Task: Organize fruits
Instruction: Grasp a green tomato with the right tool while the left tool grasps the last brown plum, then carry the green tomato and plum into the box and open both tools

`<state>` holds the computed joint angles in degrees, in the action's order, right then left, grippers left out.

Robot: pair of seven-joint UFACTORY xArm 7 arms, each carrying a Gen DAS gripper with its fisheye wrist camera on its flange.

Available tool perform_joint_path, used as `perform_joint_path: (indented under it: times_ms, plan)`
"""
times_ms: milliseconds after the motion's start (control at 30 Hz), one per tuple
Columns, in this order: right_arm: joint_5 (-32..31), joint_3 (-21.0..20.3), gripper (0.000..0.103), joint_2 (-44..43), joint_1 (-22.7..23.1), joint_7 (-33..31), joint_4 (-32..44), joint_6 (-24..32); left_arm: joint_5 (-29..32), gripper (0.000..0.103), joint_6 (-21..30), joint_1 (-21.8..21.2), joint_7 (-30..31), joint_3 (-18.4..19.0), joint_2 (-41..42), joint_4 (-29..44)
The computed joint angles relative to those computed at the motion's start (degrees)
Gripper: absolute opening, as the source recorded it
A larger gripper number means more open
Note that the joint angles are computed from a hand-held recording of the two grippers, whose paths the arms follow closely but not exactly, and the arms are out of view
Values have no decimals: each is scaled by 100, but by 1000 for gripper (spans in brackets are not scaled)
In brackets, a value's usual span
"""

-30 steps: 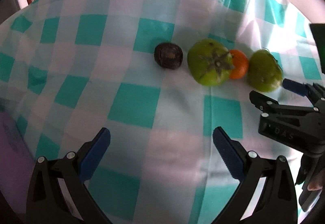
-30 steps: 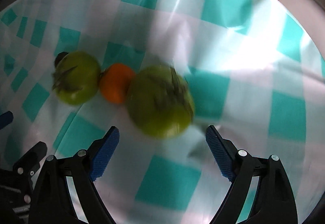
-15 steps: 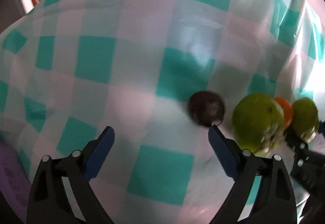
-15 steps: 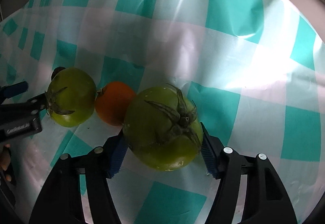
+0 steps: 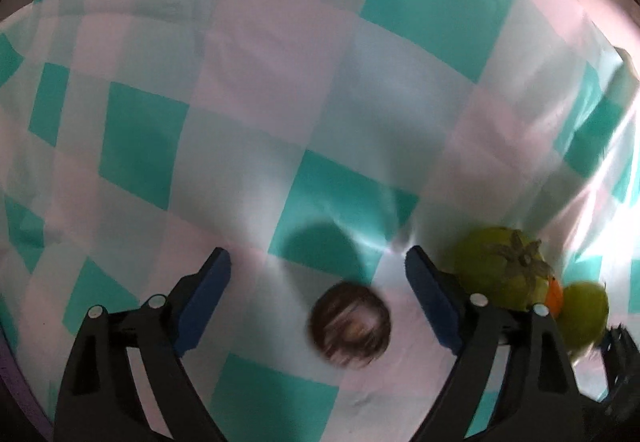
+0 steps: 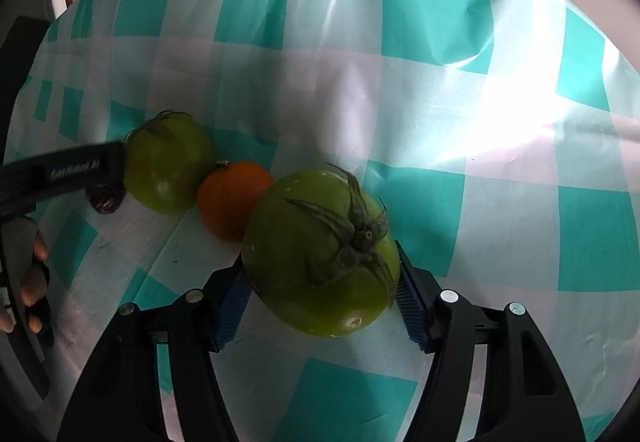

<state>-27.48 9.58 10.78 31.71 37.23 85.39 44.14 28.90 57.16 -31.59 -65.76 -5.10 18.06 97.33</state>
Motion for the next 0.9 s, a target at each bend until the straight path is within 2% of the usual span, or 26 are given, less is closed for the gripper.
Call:
perform_joint_path:
  times_ms: [167, 300, 367, 433, 467, 500, 600, 700, 900]
  plan:
    - [8, 26, 64, -145, 2, 108, -155, 23, 3, 85, 17, -54, 119, -85, -210, -298]
    - [83, 95, 63, -297, -30, -2, -258, 170, 321, 83, 147, -158, 290, -120, -159, -303]
    - [112, 132, 63, -402, -44, 1, -352, 244, 511, 73, 60, -193, 263, -94, -177, -382]
    - [123, 172, 63, -509, -58, 60, -456, 316, 578, 53, 3, -164, 217, -64, -190, -400]
    - [144, 193, 63, -559, -68, 94, -498, 363, 584, 48, -43, -136, 219, -60, -230, -452]
    - [209, 217, 63, -650, -82, 140, -578, 412, 553, 37, -160, 9, 312, -52, -312, -597]
    - [474, 329, 62, -986, -123, 155, -903, 494, 315, 37, -367, 134, 467, -71, -374, -694]
    - [714, 496, 62, -1447, -128, 137, -1345, 631, 274, 37, -399, 91, -7, -202, -885, -1300]
    - [1516, 769, 62, -2431, -123, 16, -2156, 879, -47, 37, -531, 64, -720, -777, -1892, -2395]
